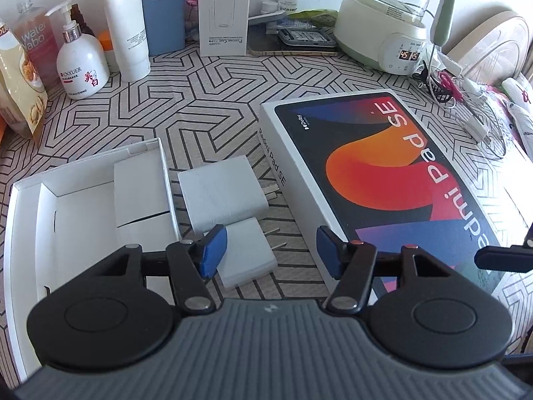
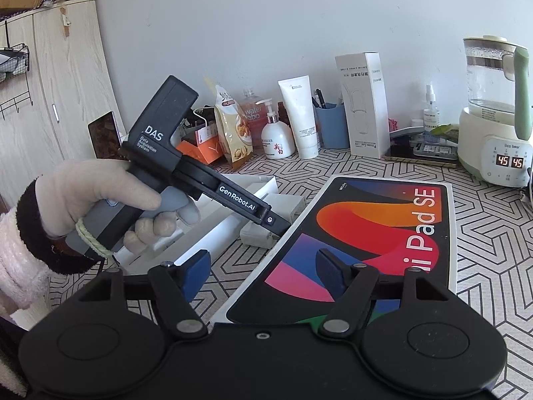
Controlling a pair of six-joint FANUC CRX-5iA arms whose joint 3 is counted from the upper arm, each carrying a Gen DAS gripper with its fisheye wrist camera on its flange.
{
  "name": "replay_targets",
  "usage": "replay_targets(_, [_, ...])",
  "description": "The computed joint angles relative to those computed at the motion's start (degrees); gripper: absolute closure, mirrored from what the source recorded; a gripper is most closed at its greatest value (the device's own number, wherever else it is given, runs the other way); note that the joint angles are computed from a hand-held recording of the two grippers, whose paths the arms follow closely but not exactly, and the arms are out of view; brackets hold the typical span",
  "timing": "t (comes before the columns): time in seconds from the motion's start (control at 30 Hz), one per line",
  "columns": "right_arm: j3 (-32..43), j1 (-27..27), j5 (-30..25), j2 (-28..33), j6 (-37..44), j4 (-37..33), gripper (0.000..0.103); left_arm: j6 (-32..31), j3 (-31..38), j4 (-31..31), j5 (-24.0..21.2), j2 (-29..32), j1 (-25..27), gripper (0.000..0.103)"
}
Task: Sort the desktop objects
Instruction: 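Grasp a small white charger beside the Pad box with the left gripper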
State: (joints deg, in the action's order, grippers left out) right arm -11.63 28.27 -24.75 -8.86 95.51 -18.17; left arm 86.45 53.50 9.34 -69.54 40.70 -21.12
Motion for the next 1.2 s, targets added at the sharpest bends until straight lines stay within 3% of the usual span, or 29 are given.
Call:
replay_targets(0.17, [0.0, -0.1, -0.2, -0.5, 1.8, -1.1, 0.028, 2.4, 11.1, -1.1, -10.3, 5.3, -0.1, 0.040])
replay_targets(0.6, [-0.5, 0.3, 0.4, -0.7, 1.6, -0.5, 0.027, 2.5, 20.7, -6.3, -15.9, 10.4, -1.8, 0.036])
replay_targets(0.67, [-0.9, 0.6, 0.9, -0.9, 0.7, 0.5, 0.027, 1.2, 19.6, -5.5, -14.8, 10.1, -1.7, 0.040])
replay_targets(0.73, [-1.1, 0.7, 1.0, -1.0, 0.1, 1.0, 0.027, 0.5, 13.6, -3.9, -10.6, 7.5, -1.3, 0.047])
replay_targets(0.9, [-1.7, 0.6, 1.1, -1.1, -1.0, 1.7, 0.026, -1.7, 3.1, -2.9, -3.2, 2.1, -1.3, 0.047])
replay_targets(1.07, [-1.7, 0.1, 1.3, -0.8, -1.8, 1.7, 0.026, -0.9, 5.3, -1.8, -4.8, 4.0, -0.7, 0.043])
replay_targets(1.2, [-2.3, 0.3, 2.2, -0.9, -2.8, 2.2, 0.026, -1.6, 2.7, -5.0, -2.1, 2.3, -2.0, 0.046])
